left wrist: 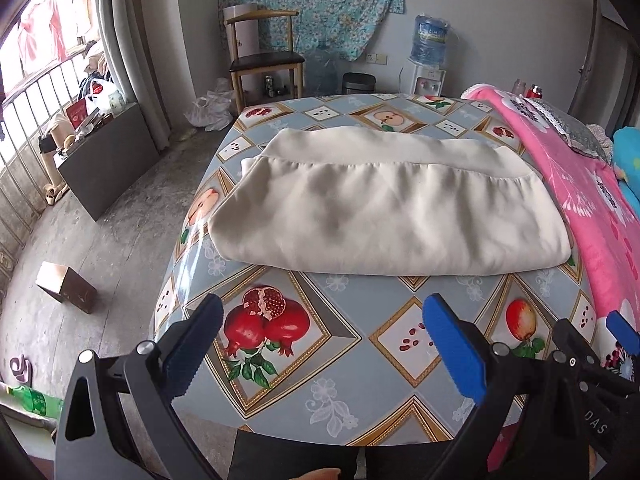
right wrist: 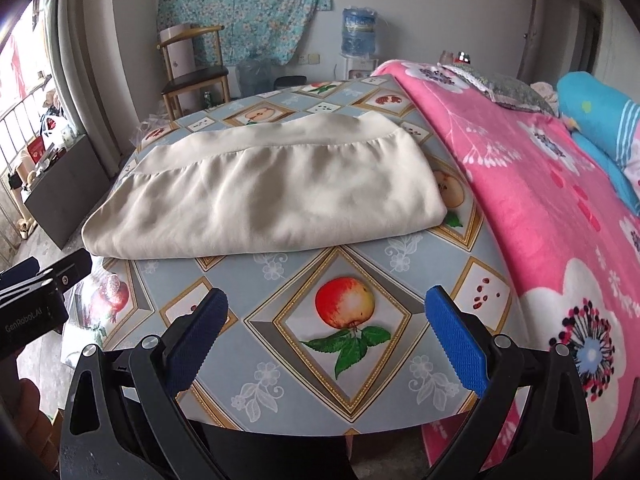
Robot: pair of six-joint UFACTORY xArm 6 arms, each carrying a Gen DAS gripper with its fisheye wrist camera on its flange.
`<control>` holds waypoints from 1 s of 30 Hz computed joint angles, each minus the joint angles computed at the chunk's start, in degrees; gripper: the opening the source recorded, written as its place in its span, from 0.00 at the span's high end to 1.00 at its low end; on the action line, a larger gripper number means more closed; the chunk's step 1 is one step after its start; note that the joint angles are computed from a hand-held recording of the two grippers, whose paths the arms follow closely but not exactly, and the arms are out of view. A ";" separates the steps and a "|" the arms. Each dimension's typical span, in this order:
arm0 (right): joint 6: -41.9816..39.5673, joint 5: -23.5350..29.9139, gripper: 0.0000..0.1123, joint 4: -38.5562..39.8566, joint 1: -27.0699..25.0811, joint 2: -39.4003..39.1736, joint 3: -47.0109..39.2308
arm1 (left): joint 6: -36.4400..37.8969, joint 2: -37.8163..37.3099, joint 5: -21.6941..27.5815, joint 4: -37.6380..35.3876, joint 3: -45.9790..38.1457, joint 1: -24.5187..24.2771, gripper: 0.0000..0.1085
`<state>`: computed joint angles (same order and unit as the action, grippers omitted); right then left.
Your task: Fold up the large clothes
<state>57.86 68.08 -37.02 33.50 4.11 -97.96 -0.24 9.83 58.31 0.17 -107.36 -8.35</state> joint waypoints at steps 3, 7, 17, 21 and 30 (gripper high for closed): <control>-0.39 0.14 0.15 0.68 -0.22 0.64 -0.78 | -1.58 1.50 1.08 1.85 -1.90 -0.17 0.10; -1.14 0.25 0.15 1.77 -0.65 1.60 -2.23 | -2.86 2.83 2.55 3.62 -3.17 -0.49 0.10; -3.72 1.03 0.15 3.64 -1.29 2.83 -4.02 | -4.01 3.51 3.60 5.11 -3.74 -1.28 0.10; -4.32 1.42 0.15 4.00 -1.38 3.29 -4.71 | -4.16 3.63 3.91 4.64 -3.91 -1.12 0.10; -4.60 1.56 0.15 3.94 -1.31 3.48 -4.96 | -2.34 3.34 4.97 2.10 -3.75 -0.64 0.10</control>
<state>53.26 69.64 -33.08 32.19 7.60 -102.92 -2.58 13.16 63.28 2.28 -111.11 -8.99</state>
